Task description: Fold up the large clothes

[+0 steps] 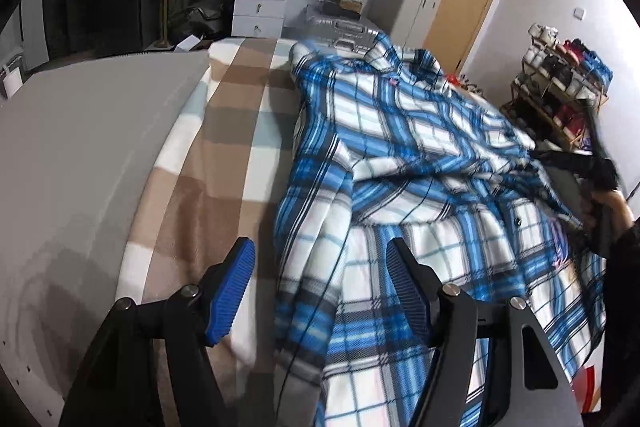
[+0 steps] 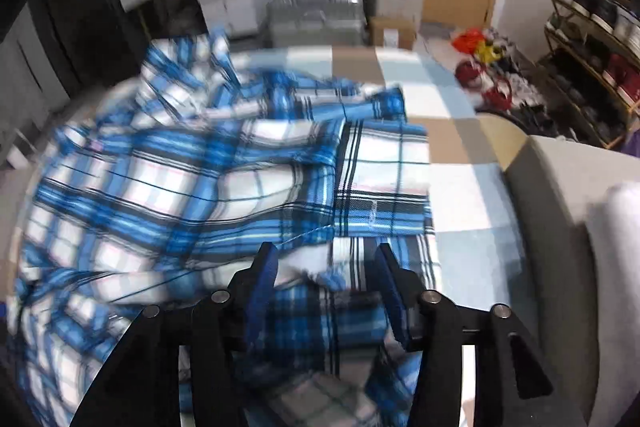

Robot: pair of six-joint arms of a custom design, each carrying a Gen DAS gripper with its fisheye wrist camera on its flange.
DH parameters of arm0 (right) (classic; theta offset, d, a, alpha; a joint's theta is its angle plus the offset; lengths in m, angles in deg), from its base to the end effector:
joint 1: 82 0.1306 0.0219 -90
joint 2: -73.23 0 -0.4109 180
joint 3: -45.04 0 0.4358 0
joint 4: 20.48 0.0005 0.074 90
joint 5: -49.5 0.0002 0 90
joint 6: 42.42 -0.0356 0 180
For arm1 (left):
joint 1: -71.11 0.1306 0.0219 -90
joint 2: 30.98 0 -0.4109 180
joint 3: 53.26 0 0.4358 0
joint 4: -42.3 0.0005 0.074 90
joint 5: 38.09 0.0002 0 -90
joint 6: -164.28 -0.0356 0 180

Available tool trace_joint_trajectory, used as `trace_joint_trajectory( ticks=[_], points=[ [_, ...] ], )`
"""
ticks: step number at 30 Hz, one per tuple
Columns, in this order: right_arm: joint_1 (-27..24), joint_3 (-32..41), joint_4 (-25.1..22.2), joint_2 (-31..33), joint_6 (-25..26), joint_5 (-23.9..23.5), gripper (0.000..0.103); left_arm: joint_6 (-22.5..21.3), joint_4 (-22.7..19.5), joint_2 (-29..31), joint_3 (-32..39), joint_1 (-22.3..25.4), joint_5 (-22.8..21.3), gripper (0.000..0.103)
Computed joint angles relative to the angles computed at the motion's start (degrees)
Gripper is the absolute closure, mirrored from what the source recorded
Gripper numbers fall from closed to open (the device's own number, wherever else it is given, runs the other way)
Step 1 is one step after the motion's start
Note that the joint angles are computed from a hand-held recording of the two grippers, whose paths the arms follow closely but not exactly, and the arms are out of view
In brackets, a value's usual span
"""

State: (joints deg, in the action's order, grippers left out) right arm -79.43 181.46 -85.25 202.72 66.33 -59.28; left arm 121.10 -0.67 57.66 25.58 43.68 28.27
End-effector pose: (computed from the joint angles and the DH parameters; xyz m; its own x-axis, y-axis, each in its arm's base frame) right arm 0.7717 0.0456 0.4090 -0.7322 -0.3375 -0.5916 -0.4741 0.8761 0.0870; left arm 0.4554 -0.2208 0.3822 -0.6343 -0.4234 -0.6468 -0.3739 0.9003 -0.2227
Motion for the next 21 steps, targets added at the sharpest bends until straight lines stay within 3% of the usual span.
trace_joint_trajectory(
  ticks=[2, 5, 9, 12, 14, 16, 18, 20, 21],
  points=[
    [-1.05, -2.57, 1.4, -1.85, -0.36, -0.52, 0.033, 1.0, -0.18, 0.08, -0.38, 0.83, 1.46, 0.039],
    [-1.98, 1.96, -2.49, 0.92, -1.86, -0.48, 0.033, -0.39, 1.45, 1.6, 1.4, 2.9, 4.46, 0.039],
    [-2.51, 9.02, -6.85, 5.55, -8.56, -3.16, 0.033, -3.18, 2.26, 5.89, 7.14, 5.96, 7.87, 0.039],
    [-2.34, 15.0, -10.64, 9.66, -13.61, -1.94, 0.033, -2.7, 0.07, 9.78, 11.74, 7.61, 7.91, 0.04],
    [-1.92, 17.03, -12.15, 11.28, -13.61, -0.97, 0.034, -1.67, -3.53, 12.87, 15.2, 8.61, 9.07, 0.04],
    [-1.12, 14.37, -9.12, 10.17, -11.87, 1.77, 0.038, -1.1, -6.35, 15.55, 17.94, 9.28, 10.38, 0.041],
    [-0.21, 11.93, -6.73, 8.94, -8.14, 4.2, 0.053, -1.54, -7.55, 16.98, 19.28, 9.45, 9.78, 0.066],
    [0.26, 12.12, -6.8, 9.06, -6.29, 4.24, 0.071, -3.13, -10.27, 18.52, 21.17, 9.0, 5.81, 0.089],
    [0.49, 12.66, -7.02, 9.34, -5.72, 4.45, 0.079, -3.74, -10.6, 18.82, 21.63, 9.07, 5.41, 0.092]
  ],
)
